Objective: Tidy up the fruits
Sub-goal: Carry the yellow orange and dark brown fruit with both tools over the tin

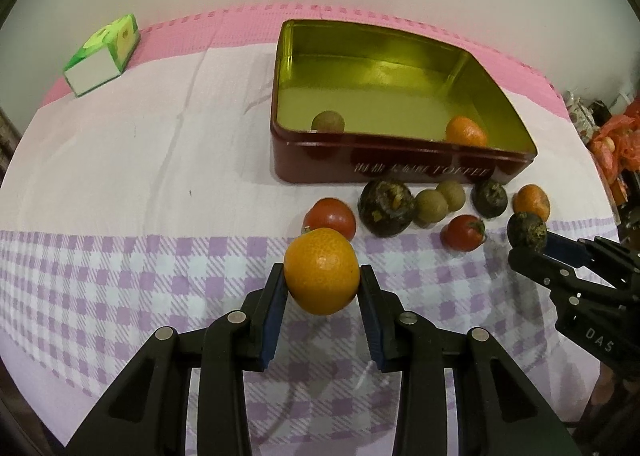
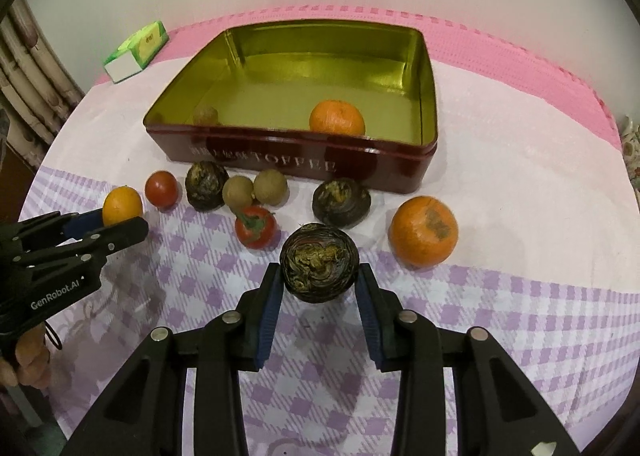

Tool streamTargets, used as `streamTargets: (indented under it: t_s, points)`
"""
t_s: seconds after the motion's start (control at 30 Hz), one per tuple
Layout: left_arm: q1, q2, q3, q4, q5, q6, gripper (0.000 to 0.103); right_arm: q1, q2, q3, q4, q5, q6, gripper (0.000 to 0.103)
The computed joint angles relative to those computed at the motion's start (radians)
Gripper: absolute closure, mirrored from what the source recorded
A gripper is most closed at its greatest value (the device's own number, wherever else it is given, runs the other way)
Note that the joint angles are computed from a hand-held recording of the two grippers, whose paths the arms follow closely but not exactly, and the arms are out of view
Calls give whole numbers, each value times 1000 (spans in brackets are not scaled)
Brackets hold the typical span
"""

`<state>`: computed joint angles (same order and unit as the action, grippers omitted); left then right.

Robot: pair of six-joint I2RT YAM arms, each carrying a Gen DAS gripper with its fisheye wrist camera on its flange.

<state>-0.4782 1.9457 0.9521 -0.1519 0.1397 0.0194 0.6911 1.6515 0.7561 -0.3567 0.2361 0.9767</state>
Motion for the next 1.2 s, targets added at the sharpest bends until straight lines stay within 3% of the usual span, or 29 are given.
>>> streamTargets:
  t_s: [0.5,1.2]
  points:
    - [-1,-36,92,-38,19,-8,67,-63,-72,34,-64,31,-74,69]
    - [-29,171,356,-100,-7,-49,67,-288,-17,79,5,-14,-264,69]
